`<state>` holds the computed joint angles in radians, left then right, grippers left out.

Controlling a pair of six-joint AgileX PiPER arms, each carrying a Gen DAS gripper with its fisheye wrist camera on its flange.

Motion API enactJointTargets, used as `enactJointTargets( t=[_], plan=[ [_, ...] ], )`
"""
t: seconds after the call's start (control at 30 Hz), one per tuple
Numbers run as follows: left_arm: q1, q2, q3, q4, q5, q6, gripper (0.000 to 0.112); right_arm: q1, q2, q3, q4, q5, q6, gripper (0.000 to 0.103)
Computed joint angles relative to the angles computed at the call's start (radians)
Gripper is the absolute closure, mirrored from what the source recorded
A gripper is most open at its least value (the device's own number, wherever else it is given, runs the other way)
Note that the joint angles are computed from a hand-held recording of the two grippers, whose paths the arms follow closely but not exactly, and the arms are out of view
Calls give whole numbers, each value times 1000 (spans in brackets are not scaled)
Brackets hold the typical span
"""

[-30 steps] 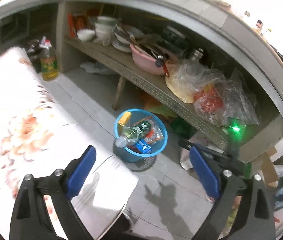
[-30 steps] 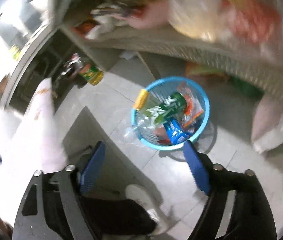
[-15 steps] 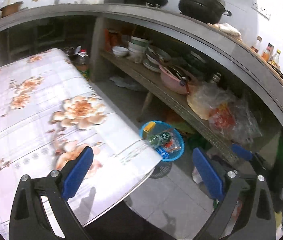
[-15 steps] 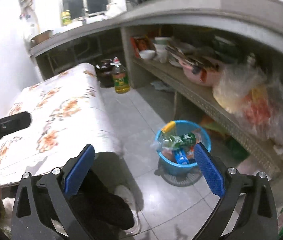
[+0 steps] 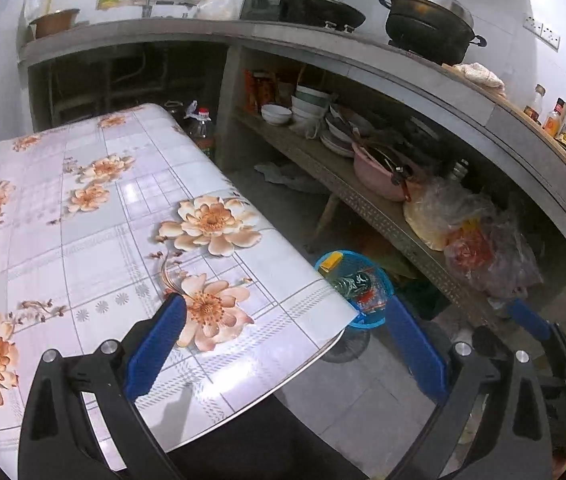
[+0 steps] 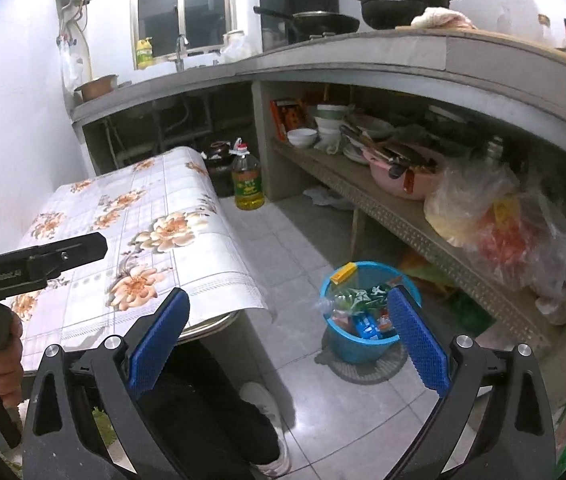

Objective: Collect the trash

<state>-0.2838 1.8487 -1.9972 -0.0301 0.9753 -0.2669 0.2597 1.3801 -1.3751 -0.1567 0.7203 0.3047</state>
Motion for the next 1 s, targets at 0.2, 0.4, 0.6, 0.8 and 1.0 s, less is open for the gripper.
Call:
enactJointTargets(
  t=[0.2, 0.4, 0.6, 0.8, 1.0],
  plan=[
    [-9, 11, -34, 0, 5, 0, 15, 31, -28, -3, -110, 17, 115, 8],
    [-47, 28, -74, 142, 55, -95, 15, 28, -40, -3, -148, 25, 164, 8],
    [-80, 12, -46, 255, 74, -133, 15, 68, -16, -6, -274, 56, 263, 8],
    [-125, -8, -9, 399, 74, -204, 15, 75, -21, -6, -294, 29, 267, 8],
    [-156, 43, -93, 439, 144, -286, 15, 20, -1, -44, -186, 33, 205, 8]
  ],
)
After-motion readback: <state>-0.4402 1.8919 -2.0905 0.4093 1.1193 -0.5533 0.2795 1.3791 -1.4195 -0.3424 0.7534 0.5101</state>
